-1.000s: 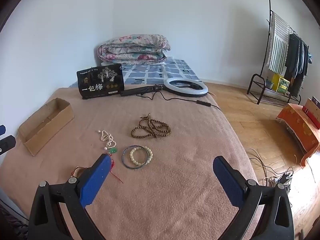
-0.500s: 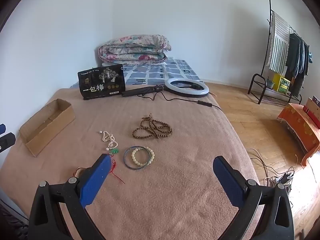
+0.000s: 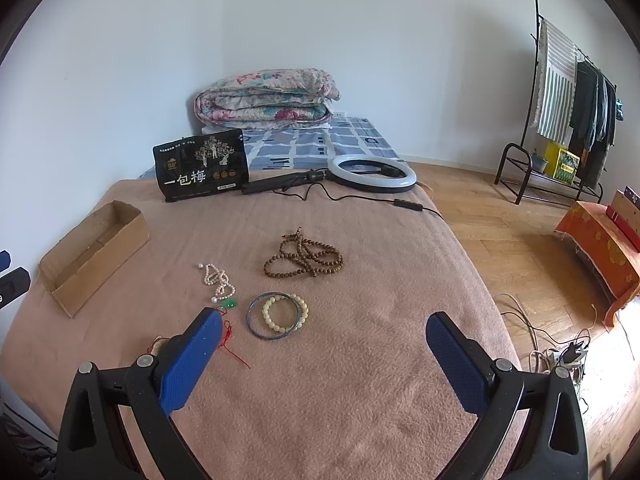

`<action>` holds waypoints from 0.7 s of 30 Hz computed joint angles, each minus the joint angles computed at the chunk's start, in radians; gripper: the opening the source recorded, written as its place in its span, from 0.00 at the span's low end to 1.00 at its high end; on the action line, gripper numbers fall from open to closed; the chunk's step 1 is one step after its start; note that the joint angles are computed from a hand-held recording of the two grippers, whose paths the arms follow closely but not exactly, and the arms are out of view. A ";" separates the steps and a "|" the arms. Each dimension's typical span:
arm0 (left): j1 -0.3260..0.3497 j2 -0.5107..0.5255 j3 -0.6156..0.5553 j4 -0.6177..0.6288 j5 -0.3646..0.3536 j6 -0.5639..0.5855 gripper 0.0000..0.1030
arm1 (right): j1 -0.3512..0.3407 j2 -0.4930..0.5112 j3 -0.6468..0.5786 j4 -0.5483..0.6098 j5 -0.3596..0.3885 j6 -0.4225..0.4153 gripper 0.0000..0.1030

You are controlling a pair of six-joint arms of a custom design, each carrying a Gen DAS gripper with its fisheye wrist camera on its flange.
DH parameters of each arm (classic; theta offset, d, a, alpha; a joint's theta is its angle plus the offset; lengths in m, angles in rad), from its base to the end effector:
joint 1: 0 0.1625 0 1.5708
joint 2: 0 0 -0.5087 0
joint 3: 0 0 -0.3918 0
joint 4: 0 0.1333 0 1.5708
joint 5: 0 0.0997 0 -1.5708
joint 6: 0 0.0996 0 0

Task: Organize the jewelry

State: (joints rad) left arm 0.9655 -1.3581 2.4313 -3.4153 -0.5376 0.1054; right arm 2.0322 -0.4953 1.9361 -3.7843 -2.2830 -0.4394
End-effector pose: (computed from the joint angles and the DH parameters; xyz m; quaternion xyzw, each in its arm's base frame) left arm -0.0485 -0.4546 0.3484 0.1061 0.8200 -0.4301 0.3625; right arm 0.3382 -0.5269 0.0314 0.2597 -0.8388 0.3567 0.3190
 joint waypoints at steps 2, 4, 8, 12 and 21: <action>0.001 0.000 0.001 -0.002 0.000 0.001 1.00 | -0.001 -0.001 0.002 -0.001 0.000 0.001 1.00; 0.000 -0.002 -0.001 0.003 -0.001 -0.001 1.00 | -0.003 -0.002 0.001 0.003 0.000 0.004 1.00; 0.000 0.001 0.002 -0.007 0.000 0.003 1.00 | -0.003 -0.002 0.000 0.010 0.000 0.010 1.00; 0.000 0.000 0.002 -0.005 -0.001 0.003 1.00 | -0.004 -0.002 0.002 0.007 0.001 0.008 1.00; -0.002 -0.001 0.002 -0.006 0.002 0.003 1.00 | -0.005 0.001 0.002 0.005 0.001 0.006 1.00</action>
State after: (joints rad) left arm 0.9632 -1.3591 2.4329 -3.4208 -0.5357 0.1087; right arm 2.0275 -0.4946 1.9384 -3.7790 -2.2821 -0.4329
